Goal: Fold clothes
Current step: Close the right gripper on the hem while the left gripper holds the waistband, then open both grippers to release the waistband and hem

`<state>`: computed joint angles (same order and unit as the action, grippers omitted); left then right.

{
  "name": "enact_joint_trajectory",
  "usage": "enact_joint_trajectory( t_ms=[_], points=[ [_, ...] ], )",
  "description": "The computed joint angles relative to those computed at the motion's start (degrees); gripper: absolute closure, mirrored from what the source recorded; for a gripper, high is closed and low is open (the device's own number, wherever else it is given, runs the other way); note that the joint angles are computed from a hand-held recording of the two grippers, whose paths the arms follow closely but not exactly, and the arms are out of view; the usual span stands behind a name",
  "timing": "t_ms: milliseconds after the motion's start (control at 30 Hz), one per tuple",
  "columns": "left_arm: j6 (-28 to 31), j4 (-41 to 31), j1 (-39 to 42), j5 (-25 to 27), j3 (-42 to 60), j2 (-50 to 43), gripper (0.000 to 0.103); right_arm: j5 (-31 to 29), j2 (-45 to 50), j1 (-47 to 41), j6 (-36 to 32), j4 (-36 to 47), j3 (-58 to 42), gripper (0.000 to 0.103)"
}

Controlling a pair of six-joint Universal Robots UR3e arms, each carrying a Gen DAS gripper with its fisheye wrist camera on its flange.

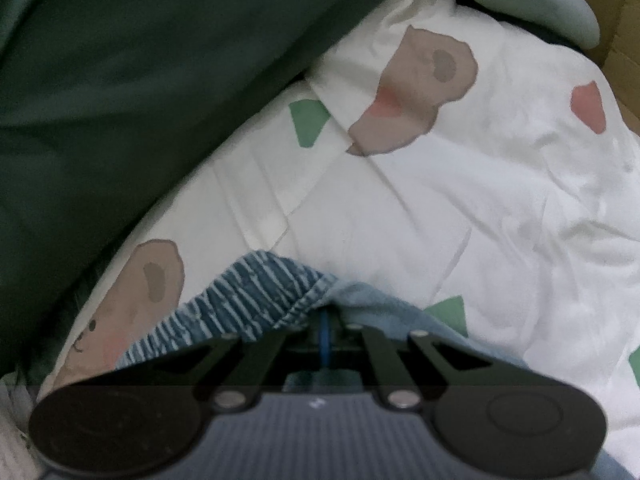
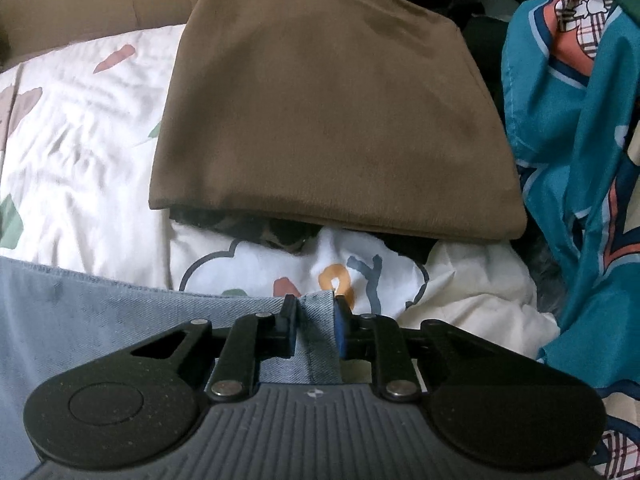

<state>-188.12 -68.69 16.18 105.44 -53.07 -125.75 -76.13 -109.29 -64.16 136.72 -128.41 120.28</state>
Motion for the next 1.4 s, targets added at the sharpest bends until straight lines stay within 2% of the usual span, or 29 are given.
enact_joint_trajectory(
  t_ms=[333, 433, 500, 533, 600, 667, 733, 767, 867, 967, 1133, 1267, 1400],
  points=[
    [0.8, -3.8, -1.2, 3.0, 7.5, -4.7, 0.101, -2.5, 7.5, 4.0, 3.8, -8.3, 1.6, 0.084],
    [1.2, -5.5, -1.3, 3.1, 9.1, -4.9, 0.101, -3.2, 9.1, 4.2, 6.9, -4.0, -2.7, 0.075],
    [1.7, -5.6, -1.2, 2.7, 7.9, -3.2, 0.101, -2.4, 8.0, 3.4, 7.0, -1.9, -4.1, 0.074],
    [2.3, -4.9, -1.5, 3.0, 6.4, -1.7, 0.101, -1.7, 6.7, 2.7, 6.3, -1.3, -4.1, 0.069],
    [4.6, -2.4, -2.2, 3.6, 2.5, 1.7, 0.099, -0.2, 3.1, 1.2, 4.1, -0.5, -3.3, 0.067],
    [7.2, 0.6, -2.8, 2.8, -1.8, 5.3, 0.085, 5.9, -2.4, -3.2, -0.4, 5.4, -2.7, 0.065],
    [8.7, 2.3, -3.0, 0.7, -5.1, 8.5, 0.077, 9.7, -5.7, -5.8, -4.9, 13.4, -3.3, 0.065],
    [9.4, 2.9, -3.0, -0.5, -6.6, 10.0, 0.074, 10.7, -8.2, -6.6, -7.3, 18.4, -3.5, 0.065],
    [12.3, 6.0, -3.9, -1.8, -12.2, 13.8, 0.064, 11.3, -12.8, -7.1, -14.3, 25.7, -1.4, 0.065],
    [13.4, 7.9, -4.3, -2.5, -15.8, 15.2, 0.063, 11.4, -15.7, -6.7, -18.9, 28.6, 2.3, 0.065],
    [12.7, 11.9, -3.6, -3.4, -19.7, 13.9, 0.064, 9.2, -17.5, 3.1, -15.3, 22.1, 8.1, 0.065],
    [10.9, 15.1, -2.6, -3.6, -21.3, 12.0, 0.063, 7.4, -14.5, 10.8, -10.9, 11.9, 10.7, 0.066],
    [9.7, 15.4, -2.0, -3.1, -18.6, 8.5, 0.062, 7.4, -12.5, 14.2, -6.4, 9.6, 9.3, 0.066]
  ],
)
